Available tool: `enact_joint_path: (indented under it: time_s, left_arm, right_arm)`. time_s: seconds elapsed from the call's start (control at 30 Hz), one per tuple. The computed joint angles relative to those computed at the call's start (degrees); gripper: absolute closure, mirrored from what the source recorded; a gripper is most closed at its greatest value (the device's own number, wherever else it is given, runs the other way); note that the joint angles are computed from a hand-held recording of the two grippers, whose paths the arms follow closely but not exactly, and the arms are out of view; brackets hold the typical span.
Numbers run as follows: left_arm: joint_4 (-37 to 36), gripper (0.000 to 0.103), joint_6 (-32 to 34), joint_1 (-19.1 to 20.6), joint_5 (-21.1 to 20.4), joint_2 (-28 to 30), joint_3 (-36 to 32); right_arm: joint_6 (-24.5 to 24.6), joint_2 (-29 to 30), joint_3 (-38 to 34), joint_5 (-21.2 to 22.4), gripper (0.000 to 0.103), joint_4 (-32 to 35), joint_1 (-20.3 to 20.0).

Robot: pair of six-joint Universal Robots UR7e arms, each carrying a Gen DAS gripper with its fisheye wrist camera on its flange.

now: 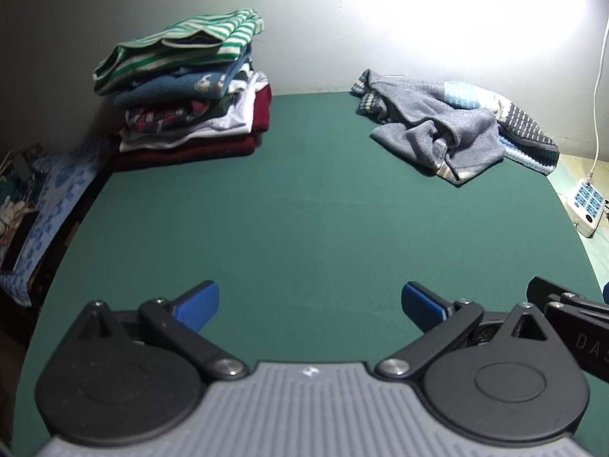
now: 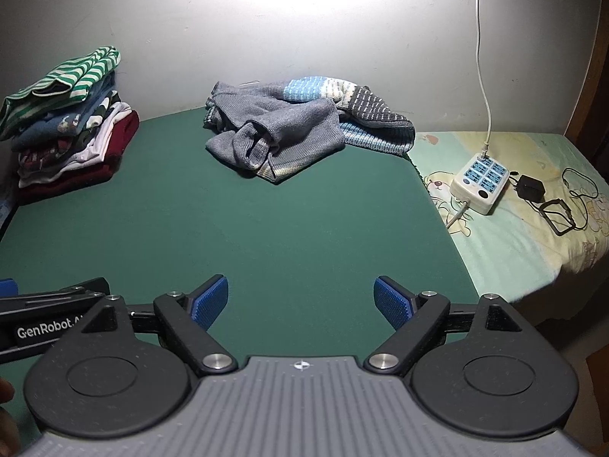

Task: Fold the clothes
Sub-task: 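Grasp the grey cardigan body with the right tool while the left tool approaches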

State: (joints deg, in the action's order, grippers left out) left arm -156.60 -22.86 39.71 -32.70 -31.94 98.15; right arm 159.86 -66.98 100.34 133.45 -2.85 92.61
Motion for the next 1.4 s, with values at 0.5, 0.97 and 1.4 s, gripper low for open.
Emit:
enact_joint_path:
  time_s: [0.5,0.97,1.4]
  left_arm:
    - [9.0,0.001,25.3,5.5,-9.4,7.9,-25.4]
    - [15.6,0.001,32.7,10.8,-9.2,26.7,-55.8]
    - [23.2,0.001,28.0,15.0,-16.2,41.1,-77.3]
  right_arm:
    - [0.5,4.7,-19.2,-5.7,0.058,19.2,-3.9]
    - [-9.1,18.1,-42.3,-2.1,0.081,23.1,-7.7]
    - [-5.1,27.8,-59.0,-6.9,0.064,27.0,-11.7]
